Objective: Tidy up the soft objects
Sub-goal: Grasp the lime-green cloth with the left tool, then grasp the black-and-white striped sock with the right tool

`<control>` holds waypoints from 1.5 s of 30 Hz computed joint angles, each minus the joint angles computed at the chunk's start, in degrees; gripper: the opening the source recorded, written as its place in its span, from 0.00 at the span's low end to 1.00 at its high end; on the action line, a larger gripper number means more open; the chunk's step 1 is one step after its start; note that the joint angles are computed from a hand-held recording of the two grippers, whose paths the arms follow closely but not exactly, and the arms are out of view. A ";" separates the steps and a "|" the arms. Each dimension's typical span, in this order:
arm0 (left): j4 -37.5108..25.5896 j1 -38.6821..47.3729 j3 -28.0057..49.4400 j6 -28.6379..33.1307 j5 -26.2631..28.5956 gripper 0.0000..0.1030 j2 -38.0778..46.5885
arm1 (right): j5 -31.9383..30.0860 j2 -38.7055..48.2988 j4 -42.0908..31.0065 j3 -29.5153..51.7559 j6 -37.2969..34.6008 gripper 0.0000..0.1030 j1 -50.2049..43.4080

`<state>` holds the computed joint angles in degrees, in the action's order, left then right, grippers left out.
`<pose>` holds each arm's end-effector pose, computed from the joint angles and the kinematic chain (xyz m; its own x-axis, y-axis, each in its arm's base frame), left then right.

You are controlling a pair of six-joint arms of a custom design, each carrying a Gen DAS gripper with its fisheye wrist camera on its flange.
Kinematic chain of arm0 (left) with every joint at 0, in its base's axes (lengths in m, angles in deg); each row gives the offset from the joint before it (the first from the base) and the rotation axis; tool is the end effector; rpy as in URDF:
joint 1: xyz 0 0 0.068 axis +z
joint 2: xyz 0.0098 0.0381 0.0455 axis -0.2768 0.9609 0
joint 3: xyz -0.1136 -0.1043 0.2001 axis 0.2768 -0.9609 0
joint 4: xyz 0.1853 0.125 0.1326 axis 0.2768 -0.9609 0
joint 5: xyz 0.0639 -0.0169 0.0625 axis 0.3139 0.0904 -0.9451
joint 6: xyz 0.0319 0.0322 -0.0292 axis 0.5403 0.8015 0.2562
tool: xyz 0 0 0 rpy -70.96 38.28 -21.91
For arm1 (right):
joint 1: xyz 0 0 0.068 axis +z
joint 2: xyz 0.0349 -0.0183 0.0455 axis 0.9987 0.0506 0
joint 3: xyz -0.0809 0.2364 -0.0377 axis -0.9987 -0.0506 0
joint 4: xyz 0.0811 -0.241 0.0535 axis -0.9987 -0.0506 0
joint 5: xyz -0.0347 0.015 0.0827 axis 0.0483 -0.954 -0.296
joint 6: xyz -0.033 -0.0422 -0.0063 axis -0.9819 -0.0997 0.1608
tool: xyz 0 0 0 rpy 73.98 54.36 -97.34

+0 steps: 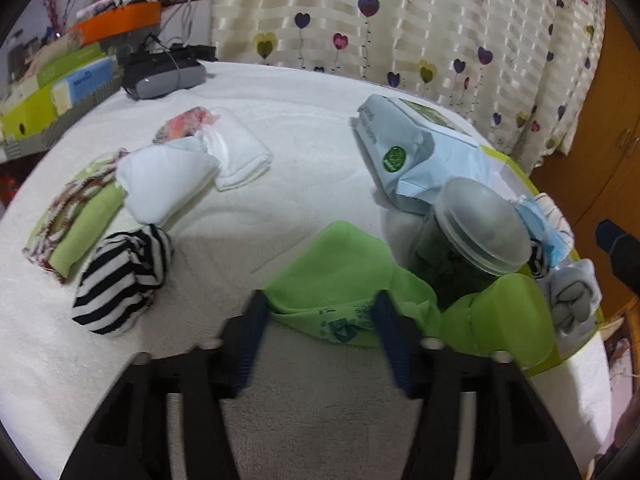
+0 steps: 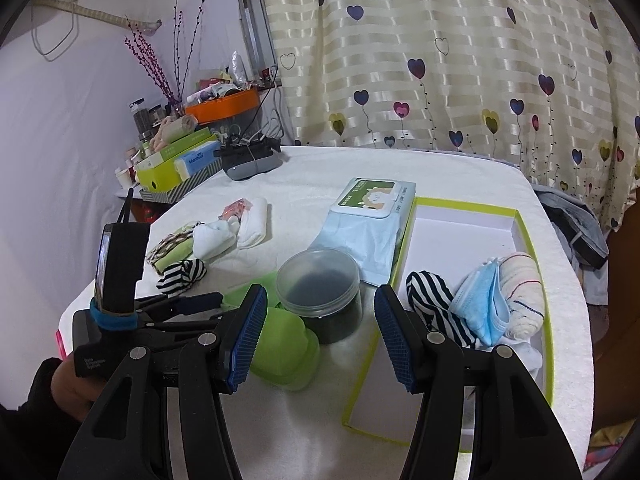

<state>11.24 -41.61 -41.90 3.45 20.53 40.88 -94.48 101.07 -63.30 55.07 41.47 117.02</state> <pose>0.2488 -0.1068 0.0753 -0.7265 -0.2517 -0.6394 -0.2069 0.9674 -0.1457 0.2773 0.1696 0.1529 -0.5547 -0.2511 -0.7933 -0.6215 0.7589 0.1944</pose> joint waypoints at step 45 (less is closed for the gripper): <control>-38.27 17.36 -26.91 2.57 0.42 0.08 -79.00 | 2.82 14.70 -6.25 17.46 2.73 0.55 17.05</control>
<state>-27.03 -24.25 -68.81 6.02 20.95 -38.12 -91.66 115.77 -69.55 72.53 44.20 134.07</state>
